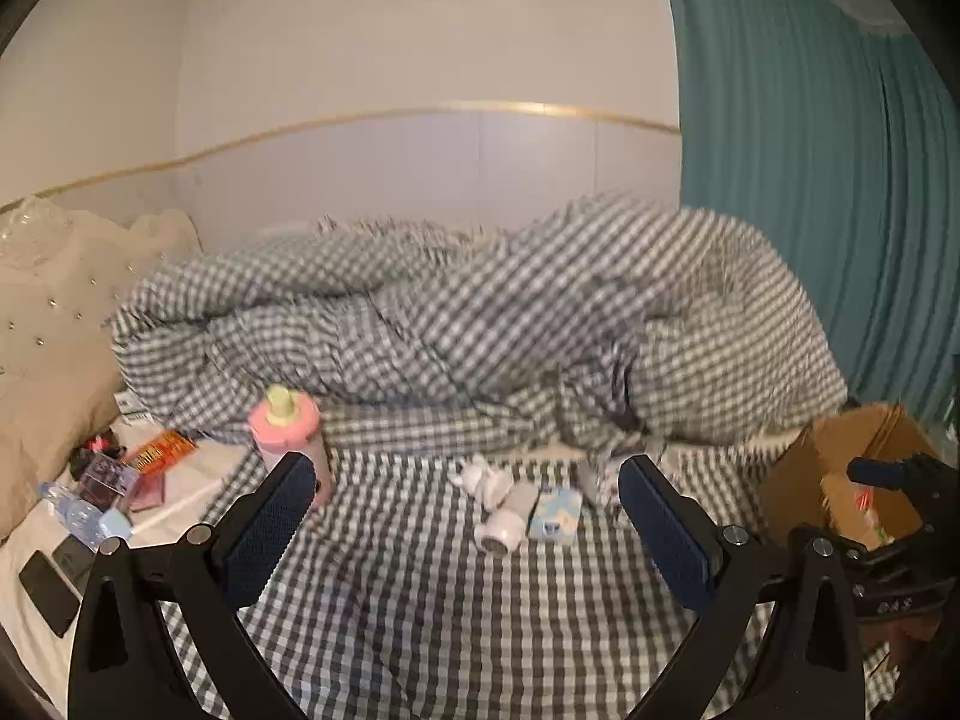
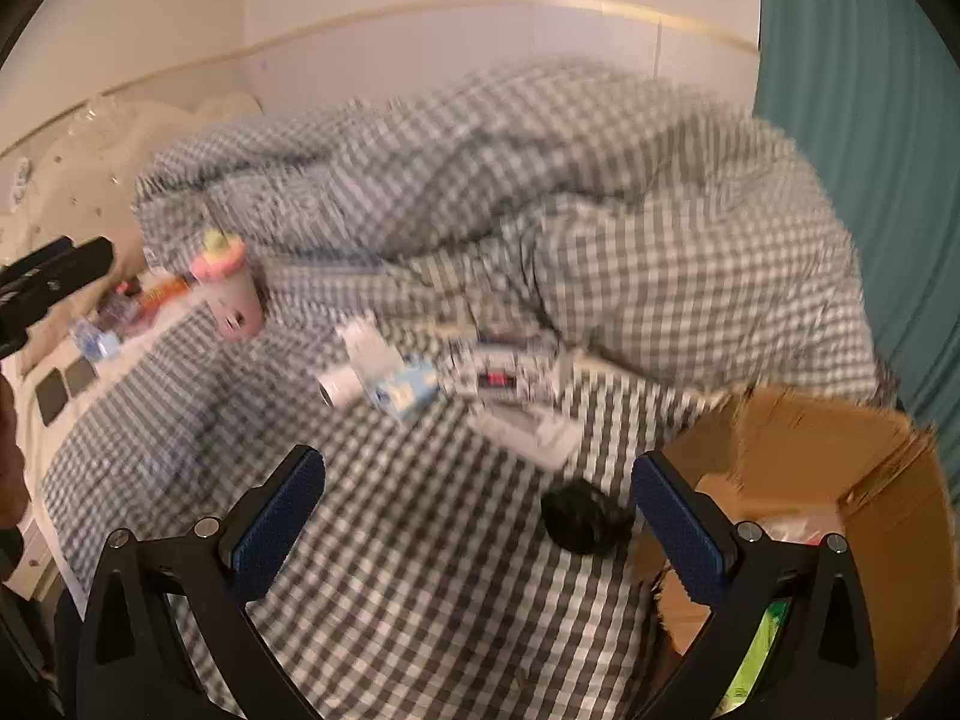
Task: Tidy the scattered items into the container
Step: 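Move both tools back over the items on the bed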
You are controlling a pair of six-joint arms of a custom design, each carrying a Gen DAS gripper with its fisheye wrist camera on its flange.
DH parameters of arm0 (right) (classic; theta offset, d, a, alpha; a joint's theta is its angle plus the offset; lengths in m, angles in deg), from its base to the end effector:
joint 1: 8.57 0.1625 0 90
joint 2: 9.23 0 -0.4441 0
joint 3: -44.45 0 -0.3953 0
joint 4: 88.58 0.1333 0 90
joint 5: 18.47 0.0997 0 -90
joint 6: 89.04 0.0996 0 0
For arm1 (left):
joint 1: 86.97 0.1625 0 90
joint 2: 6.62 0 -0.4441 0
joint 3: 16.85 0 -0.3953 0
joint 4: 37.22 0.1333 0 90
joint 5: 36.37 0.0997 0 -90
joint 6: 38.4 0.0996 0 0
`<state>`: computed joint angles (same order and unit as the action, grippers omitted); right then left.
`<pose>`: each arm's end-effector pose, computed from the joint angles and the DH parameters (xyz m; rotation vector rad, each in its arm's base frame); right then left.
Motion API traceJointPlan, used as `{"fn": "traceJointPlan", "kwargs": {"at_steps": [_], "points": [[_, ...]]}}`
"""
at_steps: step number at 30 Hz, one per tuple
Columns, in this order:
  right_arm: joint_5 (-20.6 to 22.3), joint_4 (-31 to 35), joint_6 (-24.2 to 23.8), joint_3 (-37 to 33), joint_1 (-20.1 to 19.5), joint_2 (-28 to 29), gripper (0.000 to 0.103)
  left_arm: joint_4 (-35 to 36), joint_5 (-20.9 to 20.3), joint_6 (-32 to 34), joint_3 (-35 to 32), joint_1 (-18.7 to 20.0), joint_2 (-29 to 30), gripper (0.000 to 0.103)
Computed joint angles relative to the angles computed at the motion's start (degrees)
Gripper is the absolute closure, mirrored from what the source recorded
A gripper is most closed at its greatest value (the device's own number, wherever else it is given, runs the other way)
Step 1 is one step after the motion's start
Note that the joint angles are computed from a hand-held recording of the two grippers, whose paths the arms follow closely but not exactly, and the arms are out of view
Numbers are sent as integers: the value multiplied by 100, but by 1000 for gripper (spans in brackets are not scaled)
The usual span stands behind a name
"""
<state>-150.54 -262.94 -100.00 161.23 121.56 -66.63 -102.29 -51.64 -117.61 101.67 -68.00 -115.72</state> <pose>0.4133 -0.3870 0.1715 0.8622 -2.2847 0.7572 -0.2206 -0.3184 0.4395 0.3188 1.9707 -1.2797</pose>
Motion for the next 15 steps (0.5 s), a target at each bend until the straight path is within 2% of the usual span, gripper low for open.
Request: {"fn": "traceJointPlan", "kwargs": {"at_steps": [4, 7, 10, 13, 15], "points": [[2, 265, 247, -33, -305, 103, 0, -1567, -180, 1330, 351, 455, 30, 0], [-298, 488, 442, -166, -479, 308, 0, -2729, -323, 2225, 602, 779, 107, 0], [-380, 669, 625, -288, -649, 452, 0, -3906, -487, 3167, 828, 1097, 213, 0], [-586, 674, 560, -425, -732, 695, 0, -4989, -715, 4059, 997, 1427, 365, 0], [-523, 733, 551, -506, -800, 799, 0, -5604, -886, 4569, 1067, 1666, 495, 0]]}}
